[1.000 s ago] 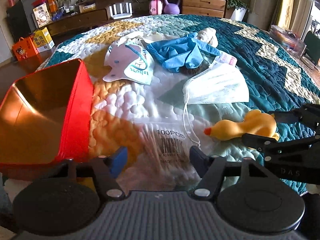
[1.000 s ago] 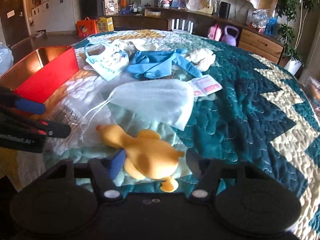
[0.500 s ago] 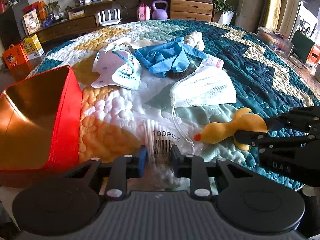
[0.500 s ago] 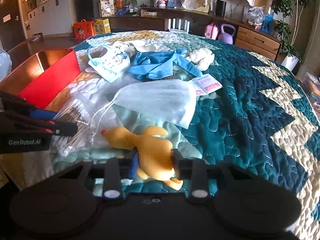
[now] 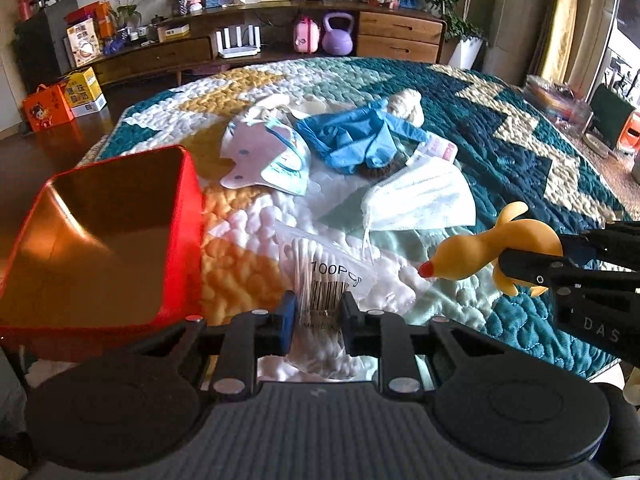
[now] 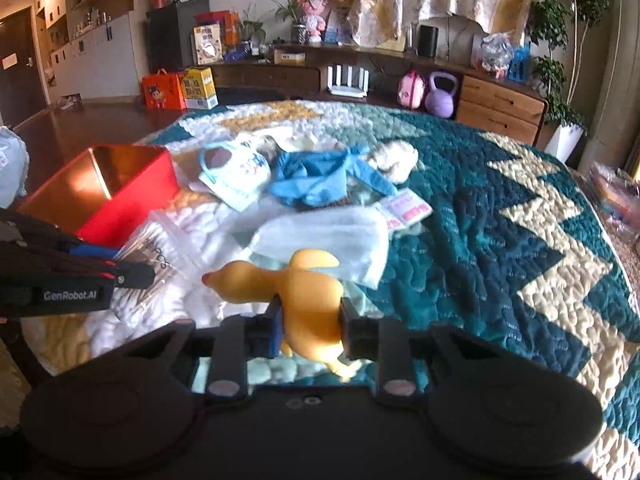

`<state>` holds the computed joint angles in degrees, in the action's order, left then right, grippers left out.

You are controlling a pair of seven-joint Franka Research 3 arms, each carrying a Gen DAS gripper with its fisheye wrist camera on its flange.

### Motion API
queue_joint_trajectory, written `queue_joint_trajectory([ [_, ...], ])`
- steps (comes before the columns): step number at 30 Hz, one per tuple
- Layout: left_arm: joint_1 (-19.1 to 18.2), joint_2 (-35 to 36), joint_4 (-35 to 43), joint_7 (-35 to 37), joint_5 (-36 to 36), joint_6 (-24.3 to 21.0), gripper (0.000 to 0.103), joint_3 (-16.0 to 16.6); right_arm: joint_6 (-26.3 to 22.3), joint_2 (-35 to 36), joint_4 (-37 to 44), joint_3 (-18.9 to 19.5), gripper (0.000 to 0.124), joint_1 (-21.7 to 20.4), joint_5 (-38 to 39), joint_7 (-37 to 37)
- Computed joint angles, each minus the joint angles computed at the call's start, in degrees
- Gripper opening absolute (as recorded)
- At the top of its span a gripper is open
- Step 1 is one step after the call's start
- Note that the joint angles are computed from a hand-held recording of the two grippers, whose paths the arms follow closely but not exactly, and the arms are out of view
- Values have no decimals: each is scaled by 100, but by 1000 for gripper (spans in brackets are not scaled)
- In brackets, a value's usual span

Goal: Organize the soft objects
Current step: 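Carry the duck into the red tin and open the right tool while the left releases the swab bag there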

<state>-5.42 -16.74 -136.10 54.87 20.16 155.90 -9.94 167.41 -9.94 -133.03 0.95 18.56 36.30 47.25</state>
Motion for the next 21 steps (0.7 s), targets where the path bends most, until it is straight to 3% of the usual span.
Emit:
queue_joint_trajectory([
  [12, 113, -751, -109, 25, -201, -305, 23, 190, -149, -266, 226, 76, 27, 373, 132, -145],
  [21, 457, -1107, -265, -35, -83, -399, 23, 296, -225, -75, 619, 286, 27, 566, 53, -29],
])
